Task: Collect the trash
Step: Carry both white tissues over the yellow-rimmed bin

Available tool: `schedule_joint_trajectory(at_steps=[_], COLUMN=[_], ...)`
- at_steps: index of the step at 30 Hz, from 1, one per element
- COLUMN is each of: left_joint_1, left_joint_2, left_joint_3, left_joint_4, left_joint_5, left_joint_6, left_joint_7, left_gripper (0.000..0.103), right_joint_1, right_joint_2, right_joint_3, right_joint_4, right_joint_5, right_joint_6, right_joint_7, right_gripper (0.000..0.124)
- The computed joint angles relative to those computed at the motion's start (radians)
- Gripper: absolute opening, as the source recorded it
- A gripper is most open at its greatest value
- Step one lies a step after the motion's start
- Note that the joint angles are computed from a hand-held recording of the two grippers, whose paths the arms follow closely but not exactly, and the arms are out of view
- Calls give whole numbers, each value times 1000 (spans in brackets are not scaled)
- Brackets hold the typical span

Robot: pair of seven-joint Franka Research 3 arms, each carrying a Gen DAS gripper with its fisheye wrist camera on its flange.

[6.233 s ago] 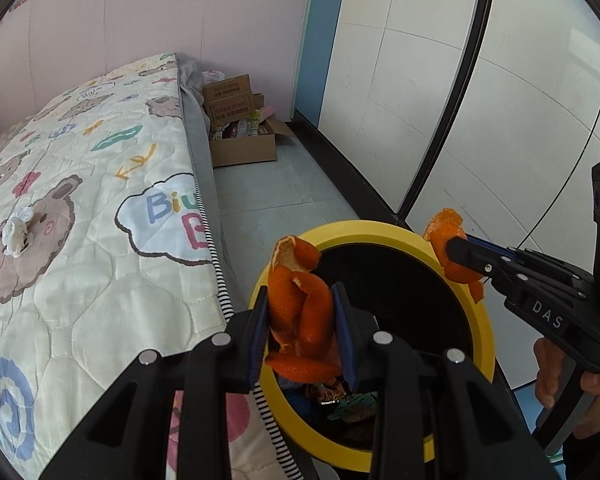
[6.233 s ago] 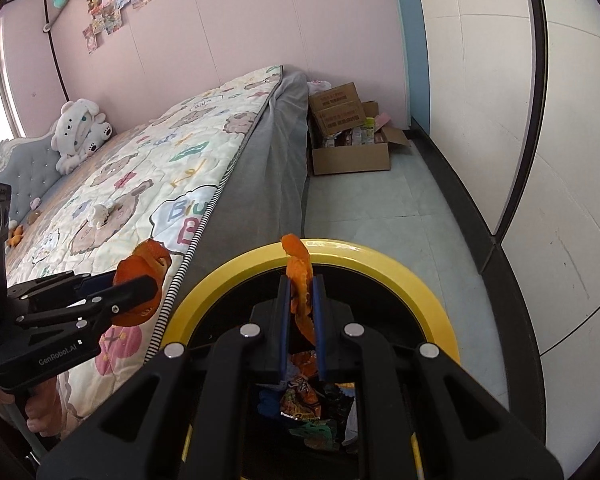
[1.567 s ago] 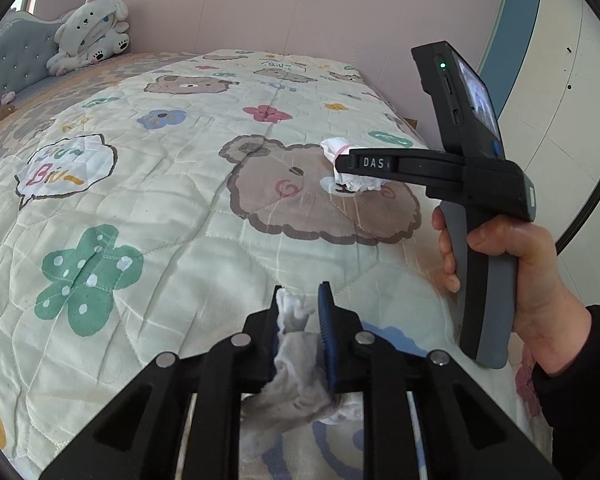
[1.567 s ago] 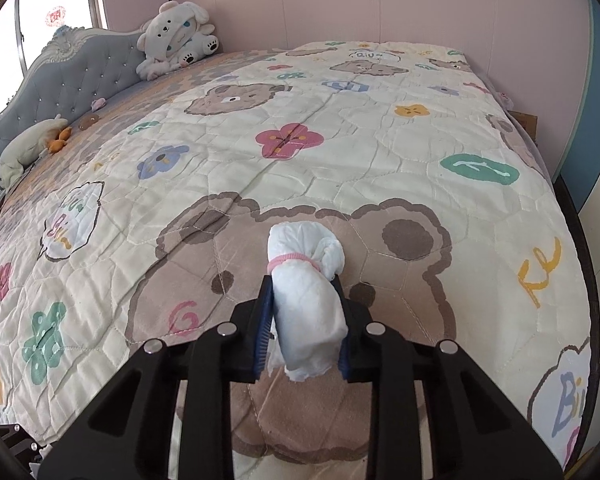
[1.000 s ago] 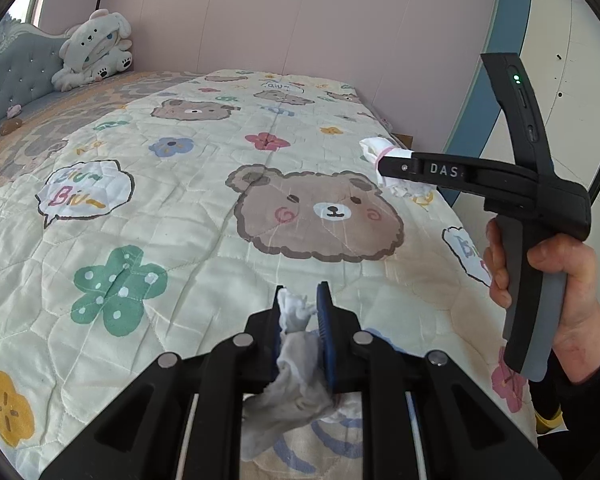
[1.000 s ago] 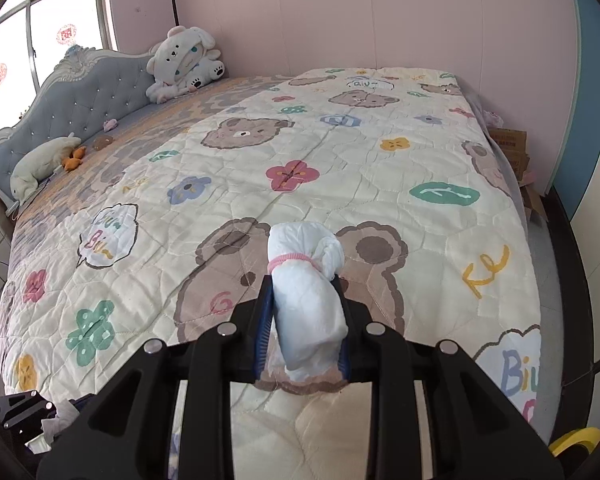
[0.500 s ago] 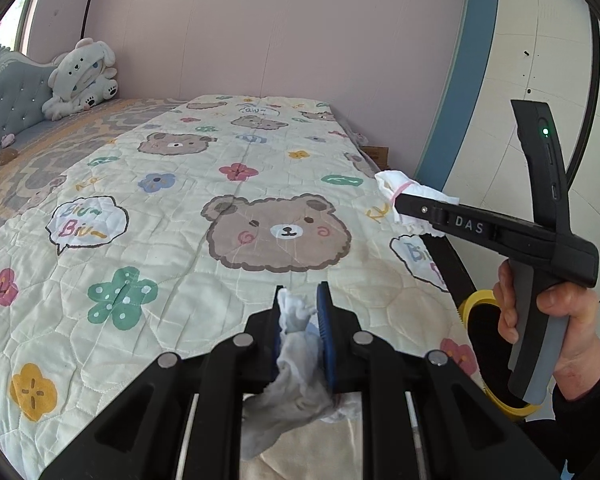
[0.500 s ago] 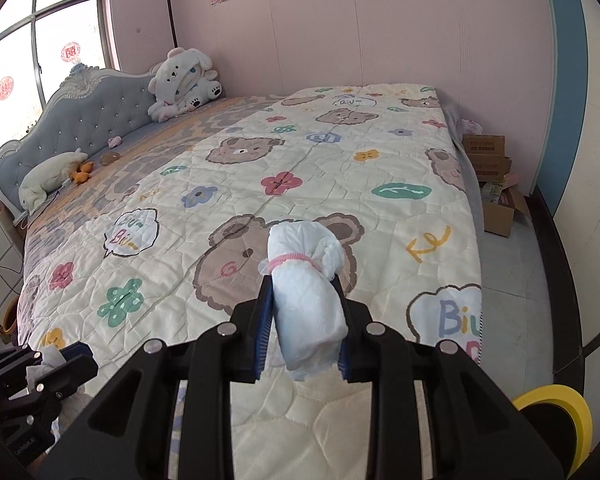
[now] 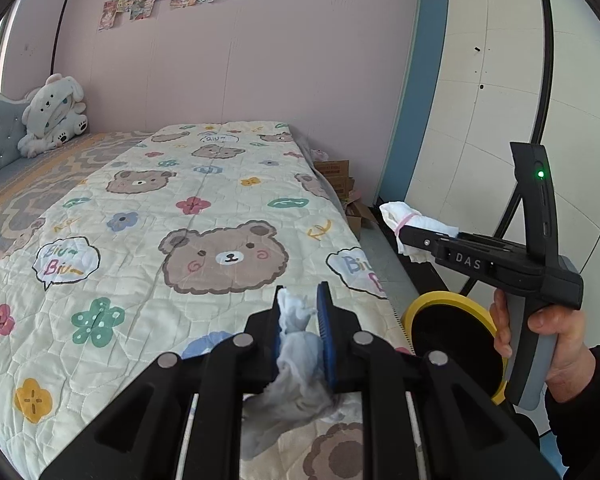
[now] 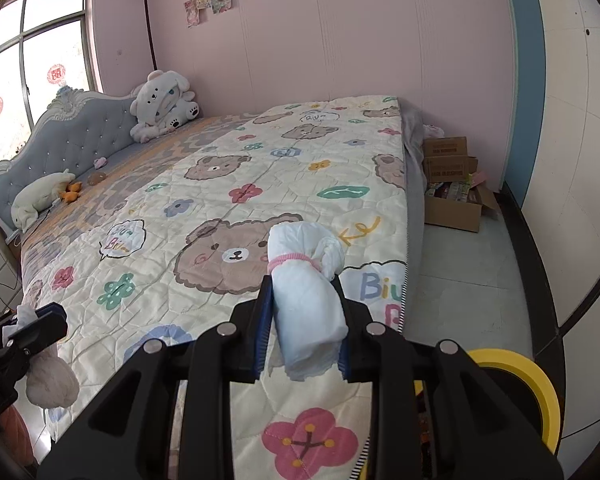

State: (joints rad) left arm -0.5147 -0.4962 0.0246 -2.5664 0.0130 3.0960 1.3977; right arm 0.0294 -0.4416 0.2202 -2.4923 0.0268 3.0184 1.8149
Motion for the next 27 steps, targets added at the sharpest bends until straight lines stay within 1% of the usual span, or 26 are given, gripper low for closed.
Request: schedule_joint_trajectory(at_steps=[3,12,19,27], left_joint_1=[-16,-57,-105,-124], left_joint_2=[12,93,175,273], left_joint_3=[-12,-58,-78,-119], left_joint_4=[18,96,168,253], left_joint_5=[3,-2,-42,-123], left_joint_6=[-3,-12,-19,-35], left_joint_7=[2,13,57,132], left_gripper=[14,14,15,15], right_joint_1=[6,-21,-54,-105], right_joint_2=[-50,-181,-266,-328], right_joint_3=[-33,-96,-128,-151], right_joint_4=[-41,-152,-218,-265], right_joint_5=[14,67,99,120], right_joint_6=[-9,-30,-56,-79], right_joint_7=[-16,-81,-130,-170], right_gripper=[26,26,26,26])
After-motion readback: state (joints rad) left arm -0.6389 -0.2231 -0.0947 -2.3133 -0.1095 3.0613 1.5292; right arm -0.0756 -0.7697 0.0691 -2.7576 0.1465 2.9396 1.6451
